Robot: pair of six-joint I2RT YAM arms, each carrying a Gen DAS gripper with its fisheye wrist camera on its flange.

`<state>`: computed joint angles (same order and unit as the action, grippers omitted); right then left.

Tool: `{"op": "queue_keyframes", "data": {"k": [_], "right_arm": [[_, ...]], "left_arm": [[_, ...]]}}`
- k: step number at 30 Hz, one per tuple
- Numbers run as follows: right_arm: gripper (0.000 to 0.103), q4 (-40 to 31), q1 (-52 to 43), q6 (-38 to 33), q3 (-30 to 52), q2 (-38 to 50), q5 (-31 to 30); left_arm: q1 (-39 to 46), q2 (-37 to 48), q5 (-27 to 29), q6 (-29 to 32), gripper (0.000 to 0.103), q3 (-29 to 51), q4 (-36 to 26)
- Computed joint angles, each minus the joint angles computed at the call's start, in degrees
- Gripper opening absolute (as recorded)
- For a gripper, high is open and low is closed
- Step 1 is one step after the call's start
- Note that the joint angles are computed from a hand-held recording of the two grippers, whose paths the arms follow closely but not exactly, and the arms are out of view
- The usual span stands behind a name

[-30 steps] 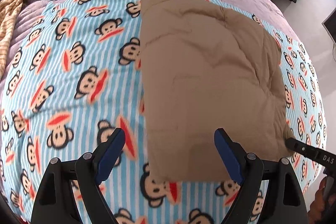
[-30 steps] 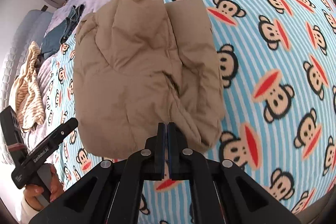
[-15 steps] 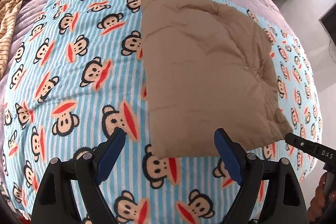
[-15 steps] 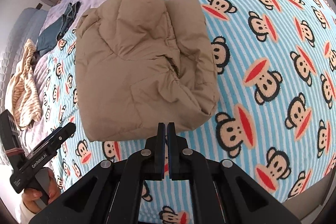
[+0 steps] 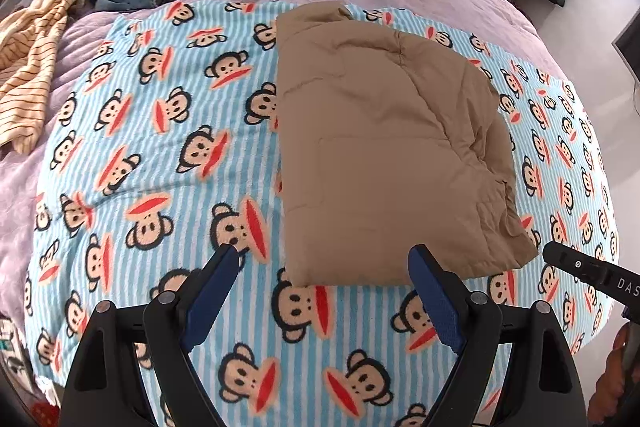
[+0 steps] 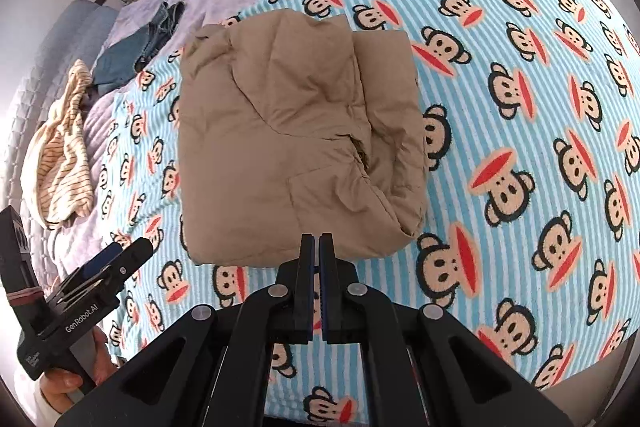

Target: Fold large clothes

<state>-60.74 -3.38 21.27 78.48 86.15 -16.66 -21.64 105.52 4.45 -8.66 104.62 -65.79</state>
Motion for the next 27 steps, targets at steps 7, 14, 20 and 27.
{"op": "queue_keyframes", "data": {"k": [7, 14, 20, 27], "right_arm": [[0.002, -2.8, -0.2, -3.4, 1.7, -2.3, -0.3], [0.002, -5.0, -0.2, -5.7, 5.7, -2.8, 1.1], [0.036, -5.8, 0.0, -6.9, 7.5, -3.5, 2.4], [0.062, -6.0, 1.3, -7.2, 9.7, -4.8, 6.0]], "left_arm": [[-2.4, -3.5, -2.5, -3.1, 0.088, 0.2, -1.7], [-3.9, -4.9, -6.2, -4.7, 0.088, 4.2, -3.7], [-4.8, -6.2, -8.3, -5.7, 0.103, 5.6, -4.6], [-5.6, -6.5, -10.1, -6.3, 0.103, 6.9, -5.6]]}}
